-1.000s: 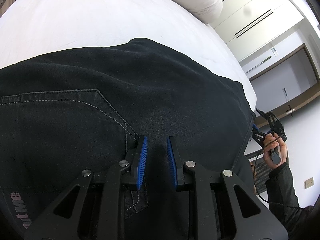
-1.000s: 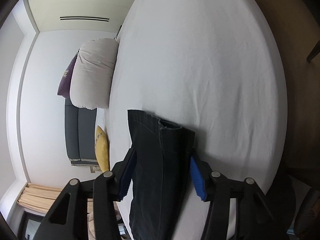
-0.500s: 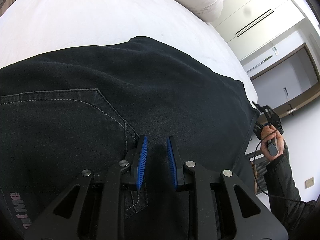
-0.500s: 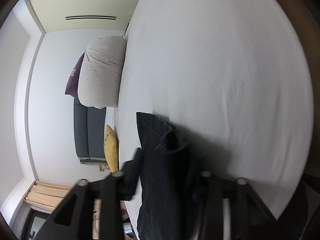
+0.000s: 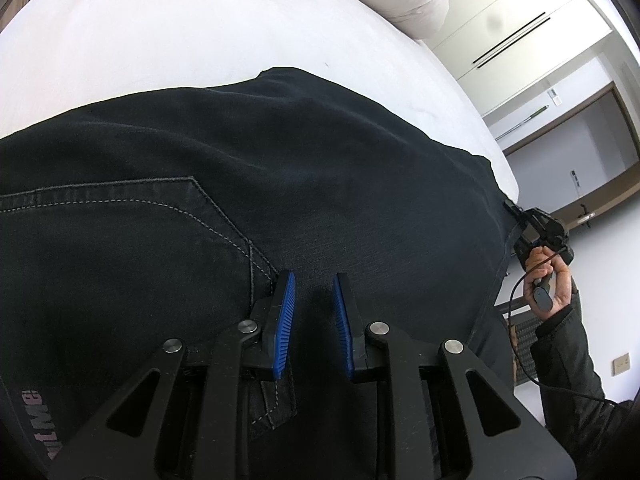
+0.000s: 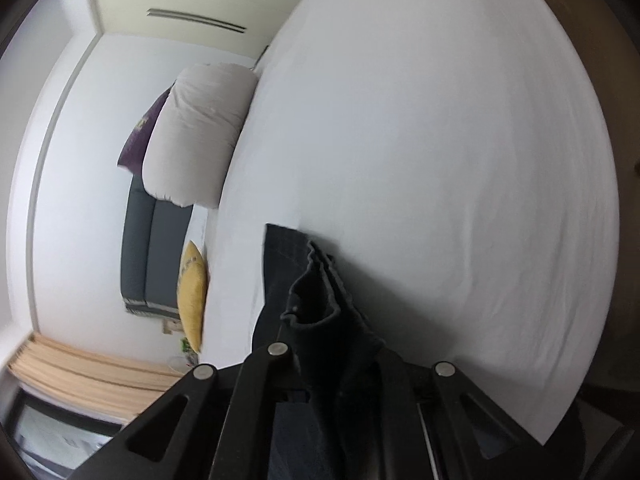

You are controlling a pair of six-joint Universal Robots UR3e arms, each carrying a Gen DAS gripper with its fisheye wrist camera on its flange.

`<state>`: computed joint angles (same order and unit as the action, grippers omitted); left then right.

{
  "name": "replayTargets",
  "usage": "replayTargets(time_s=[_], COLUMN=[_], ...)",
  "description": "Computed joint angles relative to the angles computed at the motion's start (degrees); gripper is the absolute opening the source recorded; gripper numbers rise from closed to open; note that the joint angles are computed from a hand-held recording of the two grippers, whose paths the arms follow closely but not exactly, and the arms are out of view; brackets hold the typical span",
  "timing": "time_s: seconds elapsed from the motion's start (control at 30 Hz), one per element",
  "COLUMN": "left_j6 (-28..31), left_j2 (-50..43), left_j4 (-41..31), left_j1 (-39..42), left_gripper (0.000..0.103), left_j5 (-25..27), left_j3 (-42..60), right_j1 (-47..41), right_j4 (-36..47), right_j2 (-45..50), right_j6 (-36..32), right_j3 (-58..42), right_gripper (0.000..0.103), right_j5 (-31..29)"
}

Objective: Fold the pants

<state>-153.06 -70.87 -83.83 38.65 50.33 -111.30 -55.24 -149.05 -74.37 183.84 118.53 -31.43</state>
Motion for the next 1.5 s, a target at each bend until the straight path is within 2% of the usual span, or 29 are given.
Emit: replayTargets(time_s=[0.2,0.33,0.37,0.4,0.47,0.53,0.6,0.63,0.67,0.77,0.9,0.93,1.0,1.03,1.07,1.17,1.3,1.33,1.4,1.43,1.47,1.5], left_j6=[-1.6,-1.7,-1.7,-1.9,-2.6,-3.4,-4.7,-5.1,-5.3,-6.2,-9.6,-10.2,-11.4,-12.1,-11.7,-11.7,-10.6,-10.3,-10.1,-9.1,-8.4,-7.9], left_j2=[0.2,0.1,0.3,0.4,0.7,0.8,0.5,0.2,-0.2,-2.6,-7.5,-9.1,-12.5,-13.6,-14.4,-18.9,-23.1,-23.4,-23.8,-24.5,-25.1,-25.2], left_j4=[2.0,1.1,0.9,1.0,0.9,0.2,-0.8,-1.8,-3.0,-6.0,-7.2,-7.3,-8.1,-8.0,-8.8,-11.5,-14.8,-15.0,-15.1,-16.6,-18.1,-18.9], left_j1=[-0.1,1.1,1.3,1.3,1.6,1.9,1.8,1.9,2.1,1.7,-1.4,-2.5,-4.2,-4.3,-3.6,-4.2,-5.2,-5.0,-4.6,-4.2,-3.9,-3.6], left_gripper=[0.010,0.007,0.007,0.007,0.007,0.007,0.007,0.007,0.008,0.008,0.011,0.018,0.047,0.076,0.086,0.089,0.089,0.085,0.066,0.044,0.029,0.028], left_j5=[0.3,-1.1,-1.3,-1.4,-1.8,-2.3,-2.7,-3.0,-3.6,-6.3,-11.0,-12.3,-15.3,-17.0,-18.2,-19.6,-16.7,-16.3,-15.9,-15.4,-14.6,-13.8], left_j3=[-1.5,-2.1,-2.3,-2.4,-2.7,-2.5,-1.6,-1.0,-0.3,1.6,4.8,6.2,9.1,9.6,10.3,14.9,20.2,20.5,20.6,21.6,22.6,23.2], right_j1=[5.2,14.7,19.8,25.8,37.8,49.8,60.6,63.1,64.5,61.9,62.2,62.7,64.7,66.0,67.8,72.8,78.6,79.7,81.9,83.0,83.5,84.3], right_j4=[4.4,6.5,6.4,3.8,0.4,-5.6,-12.8,-15.4,-19.0,-18.2,-20.6,-20.7,-21.3,-21.9,-22.3,-23.4,-24.1,-24.2,-24.3,-24.2,-24.2,-24.2], right_j2=[-9.4,-19.3,-22.6,-23.9,-26.2,-22.7,-14.6,-11.8,-9.9,-12.1,-14.9,-15.8,-16.8,-16.8,-17.0,-16.2,-13.4,-12.9,-11.7,-11.0,-11.0,-10.8], right_j6=[-4.7,-11.7,-14.4,-13.9,-20.9,-24.9,-24.8,-24.6,-24.3,-23.2,-24.4,-24.3,-24.3,-24.1,-23.8,-23.3,-23.3,-23.2,-23.3,-23.4,-23.6,-23.9], right_j3=[-0.8,-0.5,-0.1,0.1,2.1,3.5,3.8,4.0,4.8,5.7,7.3,7.5,7.3,7.1,7.1,6.6,4.4,3.9,2.7,1.7,1.6,1.1], right_gripper=[0.007,0.007,0.007,0.007,0.007,0.007,0.007,0.007,0.007,0.007,0.007,0.007,0.007,0.007,0.007,0.007,0.007,0.008,0.008,0.008,0.008,0.008], right_j5=[-3.5,-10.8,-14.6,-20.8,-30.2,-41.7,-54.3,-57.9,-59.9,-56.2,-56.1,-56.2,-57.4,-58.2,-59.1,-61.6,-64.7,-65.3,-66.4,-66.8,-66.9,-66.9])
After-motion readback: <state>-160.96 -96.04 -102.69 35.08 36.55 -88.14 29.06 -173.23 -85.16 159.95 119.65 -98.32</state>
